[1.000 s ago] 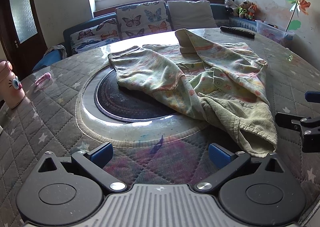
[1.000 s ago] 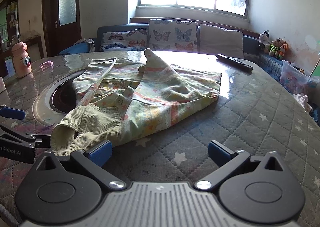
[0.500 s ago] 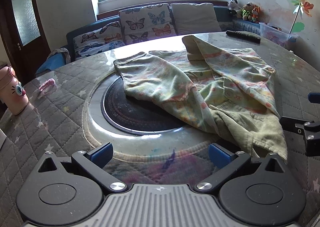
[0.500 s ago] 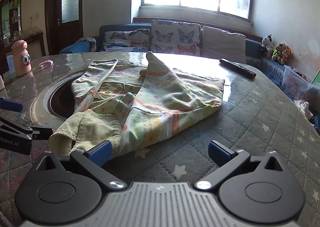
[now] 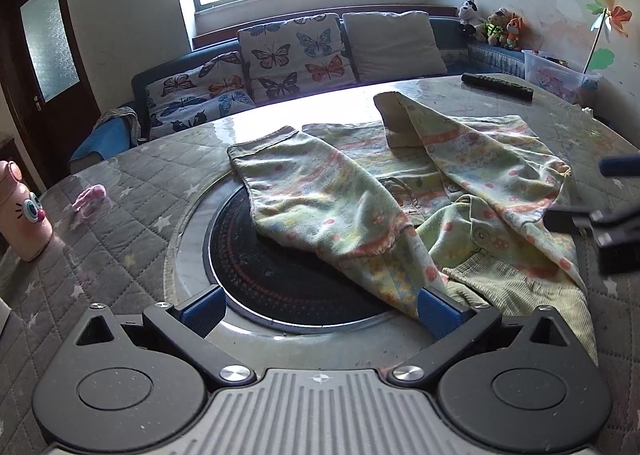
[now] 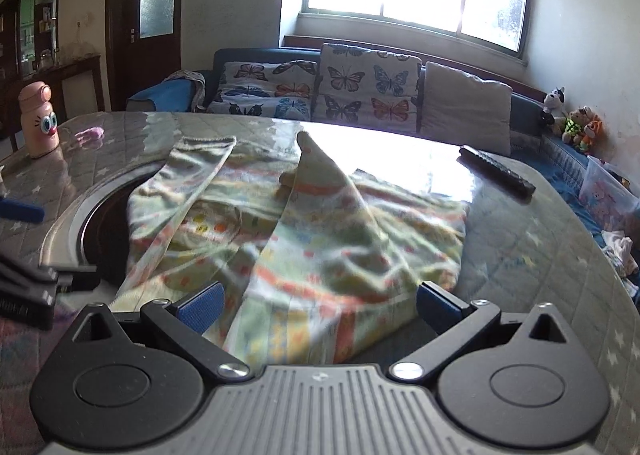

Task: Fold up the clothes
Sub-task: 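Close the right tool on the shirt edge while the left tool grasps it too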

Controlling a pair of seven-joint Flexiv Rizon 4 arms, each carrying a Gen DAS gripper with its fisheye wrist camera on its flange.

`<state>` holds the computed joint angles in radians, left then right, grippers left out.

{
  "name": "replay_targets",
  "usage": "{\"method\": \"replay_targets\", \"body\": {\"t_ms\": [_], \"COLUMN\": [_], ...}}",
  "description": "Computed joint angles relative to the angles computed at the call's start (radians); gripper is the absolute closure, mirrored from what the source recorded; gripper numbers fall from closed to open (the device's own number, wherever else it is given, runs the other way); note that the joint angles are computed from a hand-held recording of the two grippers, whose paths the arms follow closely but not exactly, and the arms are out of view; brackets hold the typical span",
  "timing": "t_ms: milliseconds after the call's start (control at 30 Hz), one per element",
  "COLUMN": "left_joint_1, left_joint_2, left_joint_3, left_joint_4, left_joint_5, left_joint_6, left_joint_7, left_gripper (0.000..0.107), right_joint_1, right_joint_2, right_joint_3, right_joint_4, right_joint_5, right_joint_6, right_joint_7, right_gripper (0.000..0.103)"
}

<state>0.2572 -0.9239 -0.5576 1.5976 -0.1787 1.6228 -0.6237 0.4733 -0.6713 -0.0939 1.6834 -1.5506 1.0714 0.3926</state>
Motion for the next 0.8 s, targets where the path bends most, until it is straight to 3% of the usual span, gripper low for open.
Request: {"method": "replay_targets", "body": {"t_ms": [200,400,600,700,767,800], "left_joint_1": [-0.053,-0.115,-0.209,-0.270,-0.307,-0.323], "left_joint_2": [-0.025,-0.057,-0.106,-0.150,-0.186,-0.206], "left_joint_3": [0.047,0.098,0.192,0.258,0.301,0.318], "left_joint_4": [-0.081,-0.186,-0.343,-0.458,-0.546,-0.591], "left_joint_5": [-0.031,-0.084,-0.138,-0.159,-0.165,-0.165], "left_joint_6": [-0.054,-0.103,-0.185,-0.242,-0.286,-0.304], "left_joint_7": [0.003,0.008,-0.018,-0.054,-0.084,-0.095], "left_gripper": [0.004,0.004,0.004,0.004,0.004,0.004], "right_joint_1": [-0.043,-0.080,-0.109,-0.124,-0.127,-0.126], "right_joint_2": [-0.090,-0.204,-0.321,-0.369,-0.384,-0.386], "right_joint_3": [-0.035,-0.069,-0.066,-0.042,-0.036,-0.039], "right_joint_4": [-0.134,-0.289,-0.448,-0.509,-0.524,-0.524], "right_joint_5": [0.088,0.273,0.460,0.545,0.585,0.601], "right_joint_6": [0.087,0.191,0.211,0.205,0.216,0.226], "right_joint_7": [-0.113,-0.252,-0.429,-0.520,-0.556,-0.563], "right_gripper": [0.002,0.010,0.017,0.030,0.054,0.060]}}
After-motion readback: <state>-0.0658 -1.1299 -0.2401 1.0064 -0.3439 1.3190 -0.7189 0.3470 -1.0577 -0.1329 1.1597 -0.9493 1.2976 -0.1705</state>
